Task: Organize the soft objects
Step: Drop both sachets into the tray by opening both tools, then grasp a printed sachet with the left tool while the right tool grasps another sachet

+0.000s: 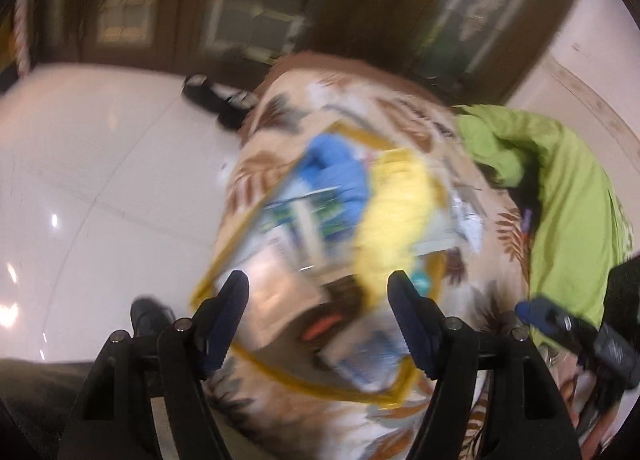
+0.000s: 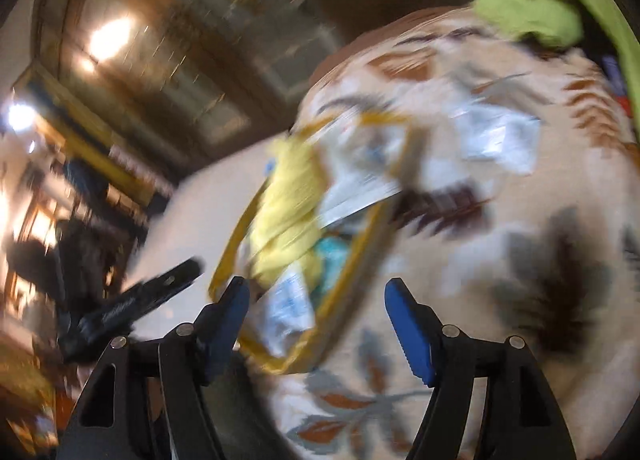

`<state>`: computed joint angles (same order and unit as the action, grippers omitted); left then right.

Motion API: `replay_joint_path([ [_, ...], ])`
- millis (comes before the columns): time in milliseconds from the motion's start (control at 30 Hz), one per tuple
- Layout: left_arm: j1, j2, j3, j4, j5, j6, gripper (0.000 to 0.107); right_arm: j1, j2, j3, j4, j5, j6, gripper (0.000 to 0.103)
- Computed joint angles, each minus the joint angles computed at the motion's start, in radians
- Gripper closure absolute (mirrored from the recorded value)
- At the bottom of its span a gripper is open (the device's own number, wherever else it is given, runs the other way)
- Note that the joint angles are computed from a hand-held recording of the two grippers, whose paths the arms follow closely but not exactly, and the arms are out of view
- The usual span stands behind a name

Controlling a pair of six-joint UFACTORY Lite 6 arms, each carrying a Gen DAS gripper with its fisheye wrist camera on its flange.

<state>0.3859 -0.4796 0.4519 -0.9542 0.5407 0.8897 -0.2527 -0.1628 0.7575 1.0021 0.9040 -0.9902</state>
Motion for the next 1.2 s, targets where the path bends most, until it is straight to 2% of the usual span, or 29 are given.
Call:
replay_joint_path([
  [100, -0.227, 0.009, 0.061, 0.145, -0.078, -0.239, 0.036, -0.157, 0.08, 0.071, -0.04, 0.005, -0.016, 0.028],
  [167, -0.332, 0.07, 0.12, 0.167, -0.112, -0.302, 0.036, -0.223, 0.166, 0.145, -0.067, -0.01, -0.008, 0.028],
  [267, -0.508, 0.259, 0.283, 0.29, -0.191, -0.51, 0.036, -0.266, 0.33, 0.294, -0.098, -0.056, 0.001, 0.029],
  [367, -0.627, 0.473, 0.472, 0.503, -0.261, -0.751, 0.036, -0.289, 0.494, 0.462, -0.099, -0.019, 0.065, 0.031],
  [433, -0.653, 0.625, 0.606, 0.552, -0.254, -0.808, 0.036, -0.252, 0.584, 0.565, -0.12, -0.04, 0.129, 0.035],
  [500, -0.642, 0.724, 0.696, 0.484, -0.224, -0.755, 0.038, -0.205, 0.693, 0.682, -0.143, -0.041, 0.203, 0.037],
  [667, -0.637, 0.824, 0.818, 0.526, -0.187, -0.818, 0.04, -0.108, 0.94, 0.967, -0.216, -0.053, 0.371, 0.044],
  [800, -0.665, 0.944, 0.989, 0.586, -0.131, -0.899, 0.04, -0.047, 1.086, 1.149, -0.296, -0.071, 0.501, 0.052],
  [833, -0.679, 0.978, 1.035, 0.641, -0.117, -0.953, 0.04, -0.031, 1.103, 1.159, -0.335, -0.084, 0.533, 0.065],
  [900, -0.694, 1.072, 1.148, 0.651, -0.077, -0.979, 0.04, -0.032, 1.074, 1.107, -0.306, -0.119, 0.493, 0.067],
  [1000, -0.733, 1.227, 1.336, 0.727, -0.013, -1.051, 0.045, -0.082, 0.969, 0.96, -0.188, -0.109, 0.372, 0.091],
  [1100, -0.76, 1.456, 1.65, 0.79, 0.155, -1.133, 0.056, -0.135, 0.79, 0.751, -0.133, -0.15, 0.252, 0.098],
  [1200, -0.768, 1.683, 1.964, 0.825, 0.29, -1.181, 0.057, -0.193, 0.712, 0.649, -0.105, -0.134, 0.186, 0.1],
])
